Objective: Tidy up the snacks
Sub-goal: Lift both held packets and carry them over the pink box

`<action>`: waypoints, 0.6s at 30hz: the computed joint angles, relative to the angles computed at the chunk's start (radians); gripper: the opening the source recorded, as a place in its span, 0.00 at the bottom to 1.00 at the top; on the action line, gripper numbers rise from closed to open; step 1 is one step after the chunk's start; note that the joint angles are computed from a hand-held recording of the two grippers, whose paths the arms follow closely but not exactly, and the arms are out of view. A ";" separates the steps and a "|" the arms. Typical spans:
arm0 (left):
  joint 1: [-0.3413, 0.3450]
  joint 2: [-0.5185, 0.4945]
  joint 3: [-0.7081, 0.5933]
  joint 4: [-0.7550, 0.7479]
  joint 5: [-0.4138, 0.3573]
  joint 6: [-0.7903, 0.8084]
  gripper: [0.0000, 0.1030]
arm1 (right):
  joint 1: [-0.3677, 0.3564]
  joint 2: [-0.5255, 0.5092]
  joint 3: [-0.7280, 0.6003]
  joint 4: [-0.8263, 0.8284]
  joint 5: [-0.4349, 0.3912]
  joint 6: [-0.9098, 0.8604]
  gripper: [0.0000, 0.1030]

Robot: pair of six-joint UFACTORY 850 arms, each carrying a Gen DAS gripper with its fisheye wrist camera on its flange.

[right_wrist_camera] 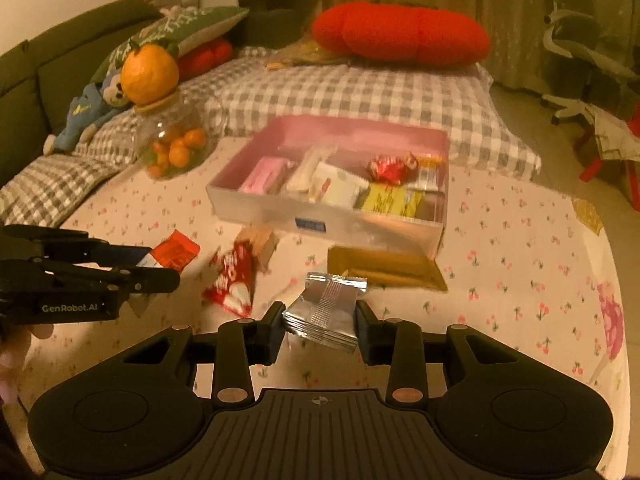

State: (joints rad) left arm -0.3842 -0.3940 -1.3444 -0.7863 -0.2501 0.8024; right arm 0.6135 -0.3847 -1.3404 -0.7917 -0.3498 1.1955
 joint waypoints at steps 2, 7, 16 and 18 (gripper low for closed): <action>-0.004 -0.011 -0.018 0.033 0.009 -0.043 0.35 | -0.004 -0.011 -0.019 -0.026 -0.002 0.020 0.34; -0.013 -0.035 -0.063 0.147 0.028 -0.147 0.35 | -0.032 -0.040 -0.065 -0.007 0.008 0.015 0.34; -0.018 -0.155 -0.244 0.328 -0.008 -0.384 0.35 | -0.094 -0.124 -0.186 0.077 0.010 -0.034 0.34; -0.019 -0.182 -0.286 0.331 -0.027 -0.400 0.35 | -0.104 -0.141 -0.205 0.086 0.017 -0.048 0.34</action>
State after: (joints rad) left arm -0.4036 -0.5762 -1.6301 -0.4554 -0.2772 0.4025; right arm 0.5090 -0.5262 -1.5454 -0.7056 -0.3331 1.1479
